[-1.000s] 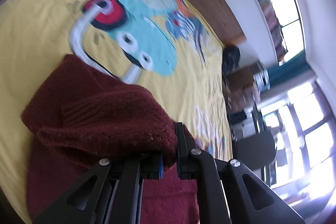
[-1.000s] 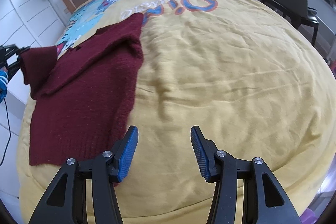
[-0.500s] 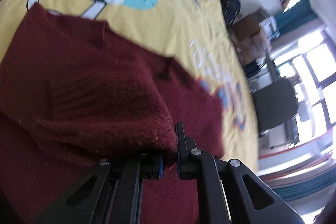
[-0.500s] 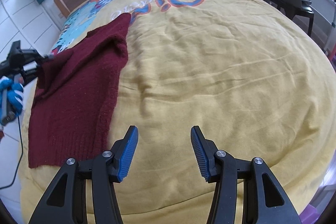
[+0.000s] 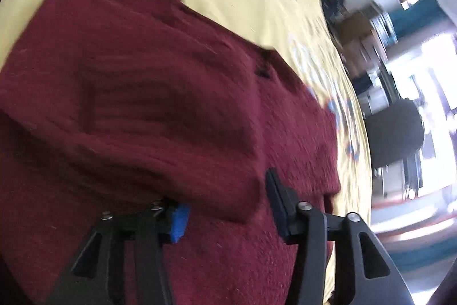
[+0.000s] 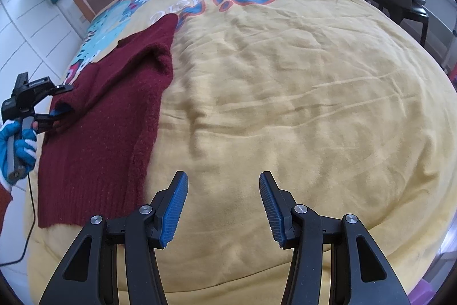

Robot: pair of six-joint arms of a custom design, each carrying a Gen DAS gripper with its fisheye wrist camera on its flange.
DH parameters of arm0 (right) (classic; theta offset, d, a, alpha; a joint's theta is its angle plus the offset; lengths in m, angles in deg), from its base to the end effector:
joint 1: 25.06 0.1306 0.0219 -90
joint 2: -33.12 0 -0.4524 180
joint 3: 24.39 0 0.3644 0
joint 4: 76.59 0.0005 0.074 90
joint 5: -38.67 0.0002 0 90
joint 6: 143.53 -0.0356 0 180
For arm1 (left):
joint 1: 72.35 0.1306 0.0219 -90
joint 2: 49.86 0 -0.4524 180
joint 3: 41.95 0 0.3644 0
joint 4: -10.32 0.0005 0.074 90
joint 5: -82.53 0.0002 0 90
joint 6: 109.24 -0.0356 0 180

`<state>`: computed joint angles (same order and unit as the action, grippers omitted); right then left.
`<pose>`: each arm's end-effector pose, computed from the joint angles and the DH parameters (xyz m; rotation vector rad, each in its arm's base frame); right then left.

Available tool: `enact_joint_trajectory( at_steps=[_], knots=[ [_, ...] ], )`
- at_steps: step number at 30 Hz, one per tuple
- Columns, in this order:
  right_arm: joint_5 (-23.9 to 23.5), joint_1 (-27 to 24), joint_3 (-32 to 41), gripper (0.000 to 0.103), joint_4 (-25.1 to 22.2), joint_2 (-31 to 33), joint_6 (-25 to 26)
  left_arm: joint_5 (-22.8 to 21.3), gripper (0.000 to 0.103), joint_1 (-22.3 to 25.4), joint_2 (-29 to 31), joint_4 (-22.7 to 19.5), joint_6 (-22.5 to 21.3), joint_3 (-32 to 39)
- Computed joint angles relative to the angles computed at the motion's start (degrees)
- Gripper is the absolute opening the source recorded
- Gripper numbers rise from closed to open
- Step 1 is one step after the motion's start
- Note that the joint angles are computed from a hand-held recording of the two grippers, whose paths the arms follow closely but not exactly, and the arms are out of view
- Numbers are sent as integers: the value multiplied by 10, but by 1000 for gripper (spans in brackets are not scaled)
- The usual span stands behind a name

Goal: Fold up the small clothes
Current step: 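Carry the sleeve across the sweater body with the left gripper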

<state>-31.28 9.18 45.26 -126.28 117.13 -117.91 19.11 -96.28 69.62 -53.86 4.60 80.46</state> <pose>0.3168 0.2002 0.3935 0.7730 2.4662 0.1535 0.5959 -0.2824 0.4502 0.1679 2.7379 -0.8755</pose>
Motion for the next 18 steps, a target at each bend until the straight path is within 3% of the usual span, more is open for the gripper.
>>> enact_joint_trajectory(
  at_steps=[5, 10, 11, 13, 15, 18],
  knots=[
    [-3, -4, -3, 54, 3, -1, -4, 18, 48, 31, 17, 34, 86, 2],
    [-7, -6, -4, 54, 3, 0, -1, 53, 46, 47, 30, 72, 144, 6],
    [-7, -6, -4, 54, 4, 0, 0, 59, 43, 50, 29, 83, 153, 3],
    [-8, -7, -5, 54, 5, 0, 0, 74, 22, 53, 29, 93, 154, 1],
    [-8, -6, -6, 54, 5, 0, -1, 88, 11, 55, 30, 86, 139, 6],
    [-8, -6, -7, 54, 8, 0, -1, 98, 9, 49, 29, 75, 117, 12]
  ],
)
